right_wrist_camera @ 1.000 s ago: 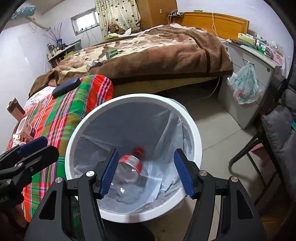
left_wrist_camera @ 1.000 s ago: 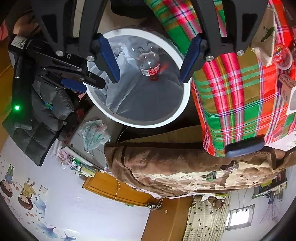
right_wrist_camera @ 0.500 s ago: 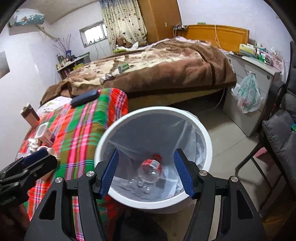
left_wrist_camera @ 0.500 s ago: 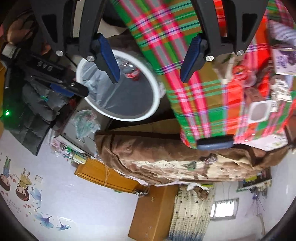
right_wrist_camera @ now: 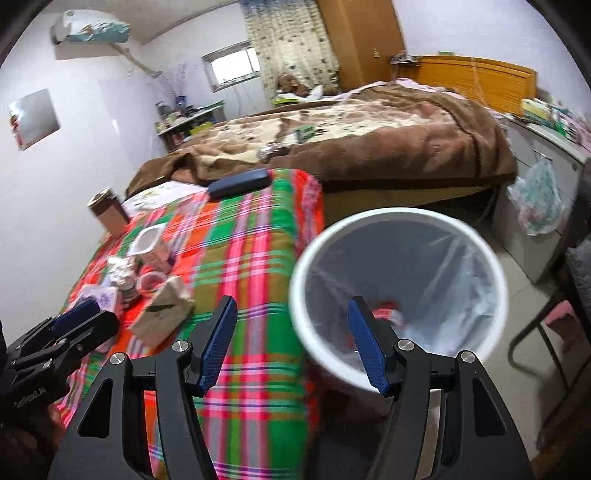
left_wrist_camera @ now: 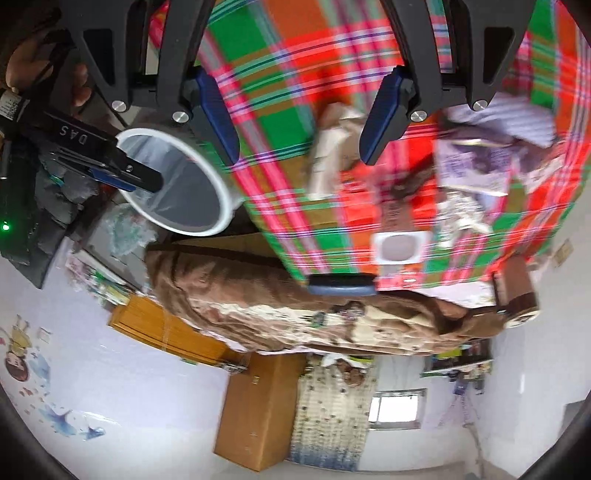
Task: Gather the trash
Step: 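Move the right gripper back toward the white paper bag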
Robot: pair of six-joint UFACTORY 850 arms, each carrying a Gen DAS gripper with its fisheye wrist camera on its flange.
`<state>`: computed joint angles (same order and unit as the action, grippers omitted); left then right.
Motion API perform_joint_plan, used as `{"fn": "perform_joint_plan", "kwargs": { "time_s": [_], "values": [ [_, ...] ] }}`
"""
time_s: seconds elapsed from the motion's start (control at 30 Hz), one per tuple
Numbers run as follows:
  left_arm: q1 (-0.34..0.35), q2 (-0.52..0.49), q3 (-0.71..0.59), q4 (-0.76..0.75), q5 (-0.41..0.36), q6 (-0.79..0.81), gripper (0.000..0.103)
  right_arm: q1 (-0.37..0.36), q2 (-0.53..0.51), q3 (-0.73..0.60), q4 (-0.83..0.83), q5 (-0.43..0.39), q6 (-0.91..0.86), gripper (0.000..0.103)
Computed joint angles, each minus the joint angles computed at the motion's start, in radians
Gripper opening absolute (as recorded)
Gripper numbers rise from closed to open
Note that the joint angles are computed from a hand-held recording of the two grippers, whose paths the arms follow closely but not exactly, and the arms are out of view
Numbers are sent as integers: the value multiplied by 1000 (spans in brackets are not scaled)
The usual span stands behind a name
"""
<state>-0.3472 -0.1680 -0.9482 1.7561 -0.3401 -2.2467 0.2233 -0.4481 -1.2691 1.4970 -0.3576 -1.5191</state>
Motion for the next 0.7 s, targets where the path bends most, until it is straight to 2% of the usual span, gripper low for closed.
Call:
{"fn": "perform_joint_plan", "kwargs": {
  "time_s": [0.2, 0.37, 0.7],
  "values": [
    [40, 69, 82, -7, -29, -29, 67, 46, -15, -16, -68, -21, 63, 63],
    [85, 123, 151, -85, -53, -3, 67, 84, -30, -30, -116, -35, 97, 63],
    [169, 181, 246, -55, -16, -98, 67, 145, -62, -62, -222, -39, 204, 63]
  ]
}}
